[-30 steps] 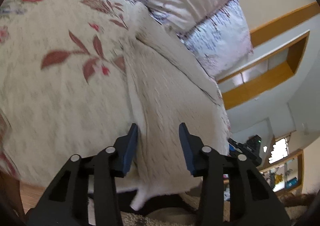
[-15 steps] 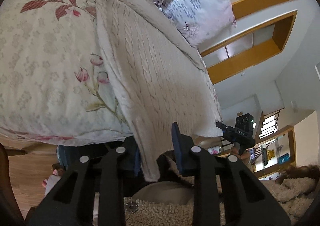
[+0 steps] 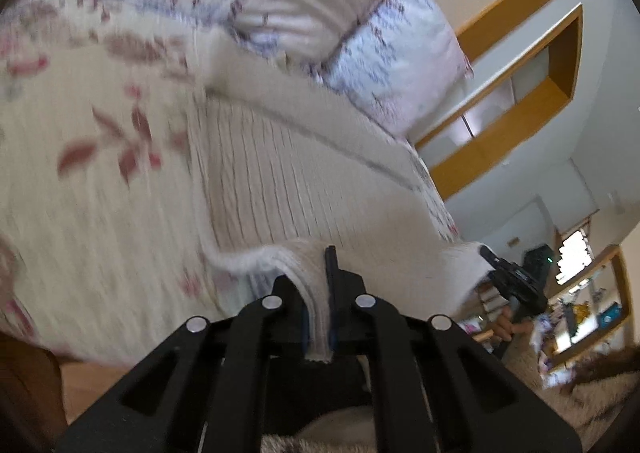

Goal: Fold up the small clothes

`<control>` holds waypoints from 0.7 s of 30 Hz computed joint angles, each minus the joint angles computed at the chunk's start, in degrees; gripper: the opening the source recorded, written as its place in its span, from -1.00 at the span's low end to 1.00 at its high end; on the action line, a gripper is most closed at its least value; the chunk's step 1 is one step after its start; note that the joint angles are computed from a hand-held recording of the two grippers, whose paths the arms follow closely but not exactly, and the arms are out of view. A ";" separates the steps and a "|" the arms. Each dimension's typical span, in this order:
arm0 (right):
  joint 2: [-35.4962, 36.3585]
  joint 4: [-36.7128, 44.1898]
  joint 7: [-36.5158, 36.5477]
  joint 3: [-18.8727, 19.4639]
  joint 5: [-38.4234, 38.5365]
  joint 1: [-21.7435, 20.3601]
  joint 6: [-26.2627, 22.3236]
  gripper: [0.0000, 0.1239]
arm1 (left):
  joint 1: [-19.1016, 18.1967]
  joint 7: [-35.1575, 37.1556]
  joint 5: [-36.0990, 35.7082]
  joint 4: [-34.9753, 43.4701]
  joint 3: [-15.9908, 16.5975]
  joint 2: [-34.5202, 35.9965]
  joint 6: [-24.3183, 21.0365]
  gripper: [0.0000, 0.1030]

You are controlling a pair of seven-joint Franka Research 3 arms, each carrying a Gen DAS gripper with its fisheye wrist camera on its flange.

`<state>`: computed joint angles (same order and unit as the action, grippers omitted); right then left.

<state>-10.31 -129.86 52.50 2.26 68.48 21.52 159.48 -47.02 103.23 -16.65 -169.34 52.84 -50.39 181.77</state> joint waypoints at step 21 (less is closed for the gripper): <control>19.22 19.82 23.58 0.04 -35.52 3.47 21.34 -0.88 | -15.03 -14.00 10.89 23.54 9.46 21.48 8.45 -0.89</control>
<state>8.92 -110.04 76.08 2.30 32.96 24.98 180.82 -62.05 89.23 -5.76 -145.80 62.31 -28.91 190.22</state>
